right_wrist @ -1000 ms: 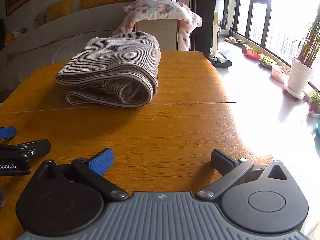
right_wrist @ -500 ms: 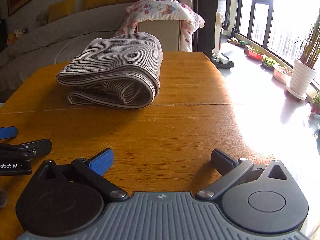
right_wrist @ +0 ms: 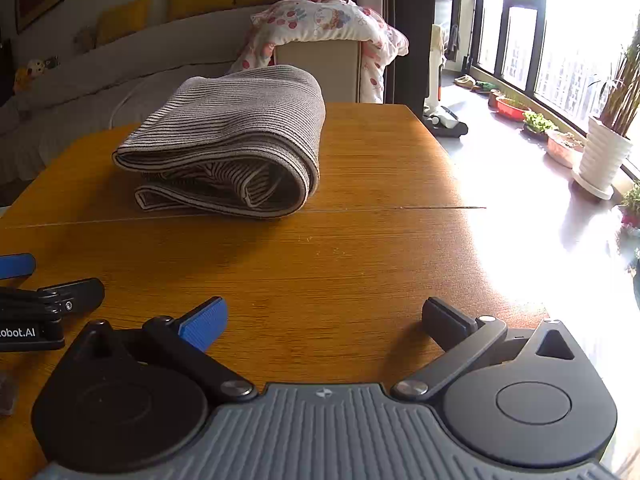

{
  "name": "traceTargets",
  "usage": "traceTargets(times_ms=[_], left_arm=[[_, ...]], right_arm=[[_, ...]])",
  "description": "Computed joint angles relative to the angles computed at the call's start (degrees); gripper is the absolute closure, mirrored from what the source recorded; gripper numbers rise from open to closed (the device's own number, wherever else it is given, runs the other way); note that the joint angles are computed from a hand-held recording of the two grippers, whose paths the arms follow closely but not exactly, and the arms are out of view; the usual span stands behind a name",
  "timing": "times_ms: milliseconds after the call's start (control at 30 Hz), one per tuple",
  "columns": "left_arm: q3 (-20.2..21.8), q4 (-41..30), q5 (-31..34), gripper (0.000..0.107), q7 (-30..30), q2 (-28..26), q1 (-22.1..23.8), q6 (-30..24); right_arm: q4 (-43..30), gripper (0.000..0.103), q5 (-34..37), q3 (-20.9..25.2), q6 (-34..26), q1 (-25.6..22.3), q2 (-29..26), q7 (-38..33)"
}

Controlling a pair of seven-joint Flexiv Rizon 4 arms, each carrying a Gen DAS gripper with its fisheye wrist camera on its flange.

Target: Fold clothes

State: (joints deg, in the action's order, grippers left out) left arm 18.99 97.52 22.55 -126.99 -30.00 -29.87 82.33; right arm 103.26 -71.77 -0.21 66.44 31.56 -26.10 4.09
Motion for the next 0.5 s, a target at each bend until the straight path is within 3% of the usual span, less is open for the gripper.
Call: traceTargets(times_ms=[500], left_arm=[[-0.1, 0.1, 0.2, 0.004, -0.2, 0.1, 0.0, 0.0]], right_arm=[[0.1, 0.0, -0.2, 0.1, -0.3, 0.0, 0.1, 0.2]])
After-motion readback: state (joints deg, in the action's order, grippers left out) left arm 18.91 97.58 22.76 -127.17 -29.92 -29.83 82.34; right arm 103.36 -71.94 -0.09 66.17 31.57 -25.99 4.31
